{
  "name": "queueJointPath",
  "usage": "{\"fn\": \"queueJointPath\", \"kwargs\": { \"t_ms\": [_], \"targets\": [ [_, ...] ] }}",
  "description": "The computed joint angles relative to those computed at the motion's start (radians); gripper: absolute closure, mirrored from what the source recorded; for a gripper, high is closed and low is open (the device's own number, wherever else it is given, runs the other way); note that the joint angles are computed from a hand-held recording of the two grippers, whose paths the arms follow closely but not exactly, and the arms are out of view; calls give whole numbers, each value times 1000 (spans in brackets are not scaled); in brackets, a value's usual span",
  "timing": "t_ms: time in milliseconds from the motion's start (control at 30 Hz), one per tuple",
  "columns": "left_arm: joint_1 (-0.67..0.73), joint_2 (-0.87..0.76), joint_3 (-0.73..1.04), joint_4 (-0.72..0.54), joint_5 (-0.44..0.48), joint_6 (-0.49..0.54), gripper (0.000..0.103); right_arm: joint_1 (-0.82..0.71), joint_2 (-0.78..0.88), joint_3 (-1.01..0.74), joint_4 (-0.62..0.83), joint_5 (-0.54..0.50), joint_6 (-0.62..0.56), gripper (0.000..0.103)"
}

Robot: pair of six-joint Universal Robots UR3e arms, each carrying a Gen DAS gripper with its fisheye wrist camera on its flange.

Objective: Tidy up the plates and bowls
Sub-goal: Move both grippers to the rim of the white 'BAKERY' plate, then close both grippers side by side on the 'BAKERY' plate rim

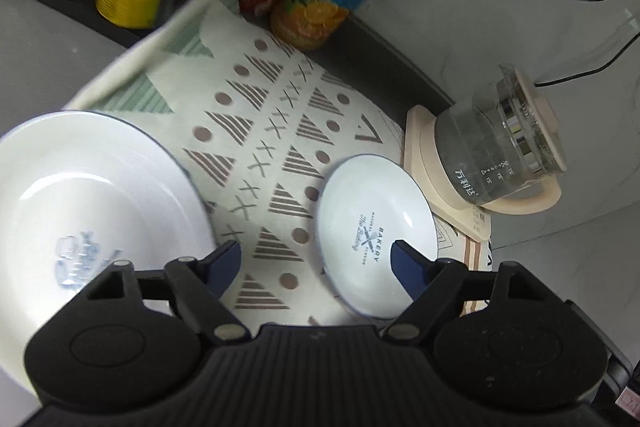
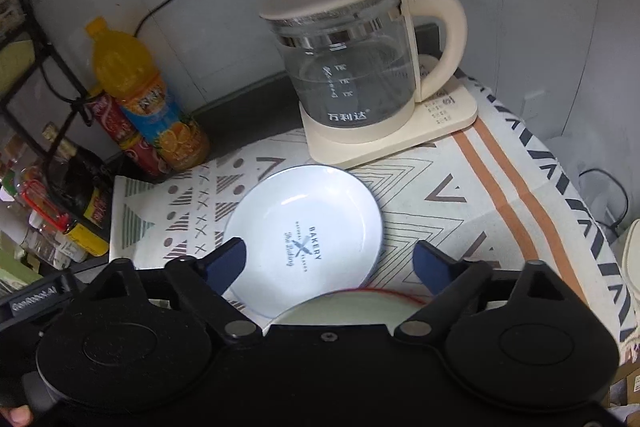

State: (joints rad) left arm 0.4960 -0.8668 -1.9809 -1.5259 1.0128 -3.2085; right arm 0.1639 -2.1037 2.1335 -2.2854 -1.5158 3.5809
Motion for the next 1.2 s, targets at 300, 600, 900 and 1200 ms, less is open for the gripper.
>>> {"fn": "queueJointPath", "kwargs": {
  "t_ms": [300, 600, 900, 1200],
  "targets": [
    [-212, -231, -53, 326, 80, -262, 53, -209, 132, -28, 40, 173, -160, 38],
    [-295, -376, -74, 462, 116, -396, 74, -322, 325, -90, 107, 267, -266, 58],
    [-339, -473, -59, 518, 135, -474, 86, -389, 425, -118, 190, 363, -338, 71],
    [-357, -512, -81, 551, 132, -512, 93, -400, 507, -126, 183, 442, -383, 86]
  ]
}}
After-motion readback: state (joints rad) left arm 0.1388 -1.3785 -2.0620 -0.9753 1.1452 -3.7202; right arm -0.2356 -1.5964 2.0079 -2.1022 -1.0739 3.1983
